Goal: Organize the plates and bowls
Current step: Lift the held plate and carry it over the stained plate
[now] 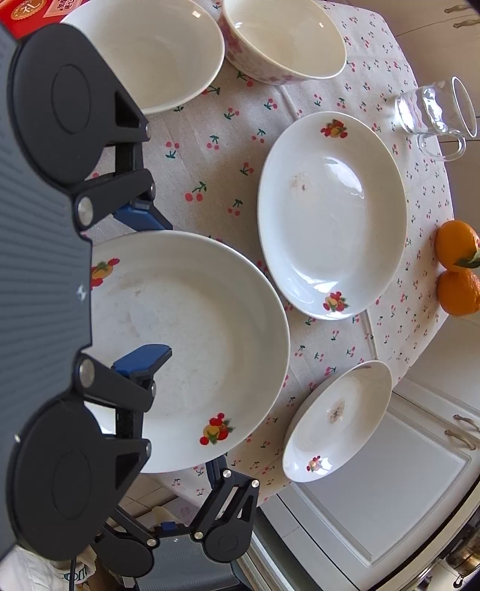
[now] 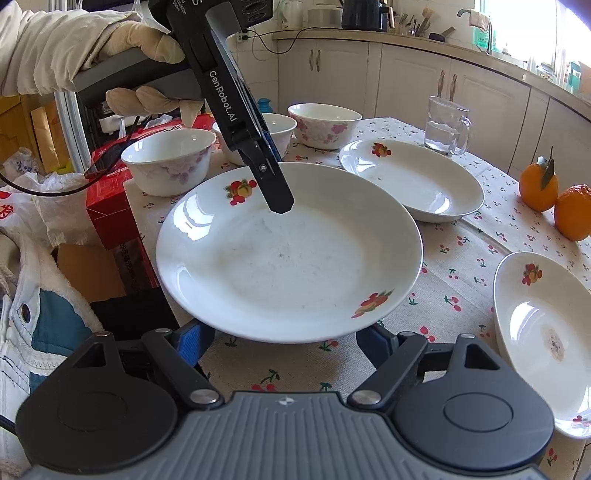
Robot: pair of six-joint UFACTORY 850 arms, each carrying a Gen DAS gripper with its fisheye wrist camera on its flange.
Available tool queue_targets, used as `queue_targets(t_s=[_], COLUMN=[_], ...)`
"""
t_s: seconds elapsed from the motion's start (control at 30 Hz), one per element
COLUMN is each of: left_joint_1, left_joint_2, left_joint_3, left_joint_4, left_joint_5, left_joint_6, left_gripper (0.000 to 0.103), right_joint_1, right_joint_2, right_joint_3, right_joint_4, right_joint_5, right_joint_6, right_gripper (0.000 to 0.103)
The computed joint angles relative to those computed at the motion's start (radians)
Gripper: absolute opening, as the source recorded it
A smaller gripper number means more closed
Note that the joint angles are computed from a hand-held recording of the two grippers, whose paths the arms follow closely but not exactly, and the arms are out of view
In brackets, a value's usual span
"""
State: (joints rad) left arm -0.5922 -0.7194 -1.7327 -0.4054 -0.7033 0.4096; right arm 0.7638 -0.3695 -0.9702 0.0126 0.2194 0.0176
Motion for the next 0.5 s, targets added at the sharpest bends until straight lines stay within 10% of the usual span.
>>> queue_targets(t_s=[0.5], left_joint_1=[-0.027], left_joint_2=[-0.065], left_joint_3=[-0.136], left_joint_4=[0.002], left_joint_5=[-0.023], left_joint_6=[0.000], left_gripper=[0.063], right_joint_1=[-0.049], right_joint_2=[0.067], right_joint_3=[0.043], right_joint_4=[-0.008], right_joint_5=[-0.011], right_joint_6=[-0.026], right_gripper=[0.086])
